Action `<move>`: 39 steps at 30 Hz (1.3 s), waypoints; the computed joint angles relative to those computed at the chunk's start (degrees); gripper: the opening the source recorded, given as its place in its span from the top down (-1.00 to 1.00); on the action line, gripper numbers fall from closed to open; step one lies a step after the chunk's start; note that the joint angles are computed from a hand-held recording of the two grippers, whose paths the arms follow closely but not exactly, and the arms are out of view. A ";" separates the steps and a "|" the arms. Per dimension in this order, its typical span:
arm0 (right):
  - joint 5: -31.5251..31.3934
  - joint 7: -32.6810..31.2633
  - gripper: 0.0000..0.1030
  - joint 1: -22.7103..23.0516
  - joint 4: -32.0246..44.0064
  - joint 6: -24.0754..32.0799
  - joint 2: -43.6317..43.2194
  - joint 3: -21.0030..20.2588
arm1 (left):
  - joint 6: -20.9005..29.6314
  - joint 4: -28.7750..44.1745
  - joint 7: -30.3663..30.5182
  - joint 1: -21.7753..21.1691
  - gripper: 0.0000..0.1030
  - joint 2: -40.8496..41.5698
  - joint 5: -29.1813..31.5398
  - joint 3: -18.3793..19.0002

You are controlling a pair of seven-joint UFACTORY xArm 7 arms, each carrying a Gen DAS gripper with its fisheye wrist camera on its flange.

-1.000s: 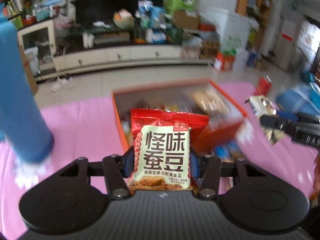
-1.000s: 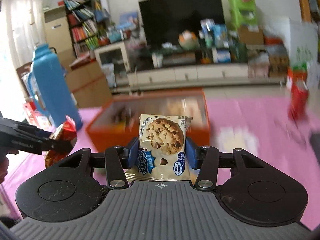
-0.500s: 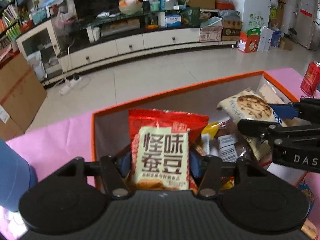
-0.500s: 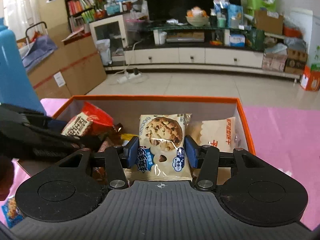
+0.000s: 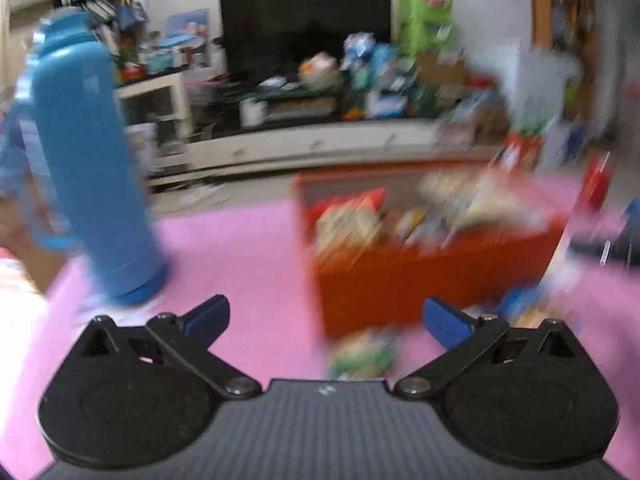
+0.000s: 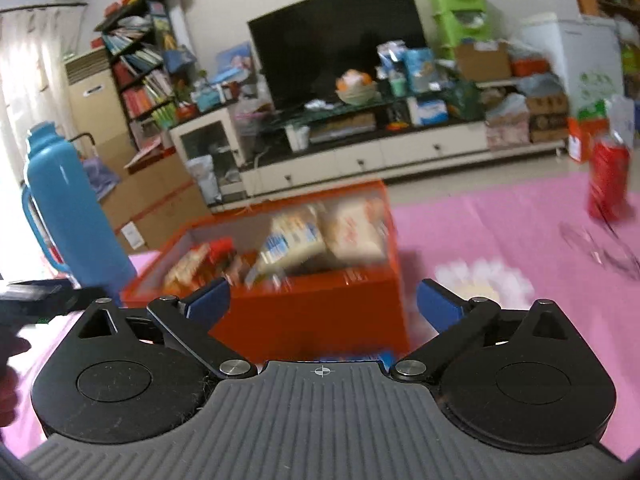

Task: Organize snacks
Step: 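Carry both packets over the orange box and release them inside, then move both tools back toward the remaining snacks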

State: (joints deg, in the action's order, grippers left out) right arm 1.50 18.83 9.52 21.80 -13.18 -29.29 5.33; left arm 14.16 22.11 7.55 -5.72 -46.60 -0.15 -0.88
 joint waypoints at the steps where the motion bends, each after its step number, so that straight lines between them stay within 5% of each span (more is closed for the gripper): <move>1: -1.26 -0.17 -0.76 1.60 -0.36 1.43 -0.02 -2.12 | 2.00 -2.13 -0.28 3.18 -0.99 -3.39 2.11 -2.22; 3: -2.71 -3.73 -0.72 7.80 -0.69 3.49 0.52 -9.34 | 5.70 -4.91 0.34 6.71 -0.99 -8.12 5.24 -3.45; 7: -1.69 -6.65 -0.72 10.97 -1.82 5.21 -0.74 -14.36 | 11.99 -2.95 3.93 5.12 -0.99 -4.54 3.22 3.26; 13: 0.88 -7.59 -0.73 11.00 -2.41 4.78 -1.67 -14.57 | 10.33 1.25 8.48 2.37 -0.99 7.36 -0.62 6.02; 15: 1.12 -7.94 -0.73 10.48 -2.17 5.20 -1.21 -13.87 | 11.12 2.14 8.25 3.15 -0.80 9.39 -1.45 5.35; 16: 1.26 -8.12 -0.73 10.32 -2.13 5.52 -1.07 -13.74 | 12.44 2.49 8.65 2.93 -0.53 9.70 -2.30 5.79; 17: 1.49 -8.26 -0.73 10.59 -1.48 5.76 -0.44 -13.98 | 12.82 3.13 8.40 2.31 -0.05 10.25 -4.06 6.32; 19: 2.12 -8.40 -0.74 10.99 -1.30 6.07 -0.29 -14.49 | 17.43 4.36 9.03 -0.30 0.19 9.16 -9.63 9.31; 22: 3.19 -9.04 -0.74 12.70 -1.01 7.55 -0.57 -16.37 | 19.21 1.79 8.50 -0.43 0.18 4.79 -12.01 7.35; 27: 5.43 -15.33 -0.74 23.30 -0.77 9.42 -2.14 -23.77 | 16.88 -1.06 7.13 -0.61 0.15 2.26 -10.75 4.51; 30: 4.98 -15.53 -0.54 17.70 0.05 10.91 0.21 -15.31 | 15.08 -0.36 6.98 -0.96 -0.35 4.40 -11.15 5.17; 33: 5.80 -16.07 -0.11 17.38 0.39 12.83 0.36 -13.04 | 13.61 -0.10 6.69 -0.88 -0.35 5.70 -10.90 5.22; 36: 7.85 -16.91 -0.07 18.53 0.19 12.68 -0.65 -13.87 | 13.69 0.02 6.55 -1.35 -0.39 5.69 -11.93 6.24; 39: 8.11 -14.45 -0.13 12.54 0.54 11.48 1.06 -10.83 | 13.39 0.36 6.14 -1.49 -0.52 6.38 -12.31 6.04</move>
State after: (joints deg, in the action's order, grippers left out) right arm 9.62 4.38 22.06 22.34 -1.70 -28.23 -5.50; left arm 27.55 22.47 13.68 -7.21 -40.22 -12.46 5.16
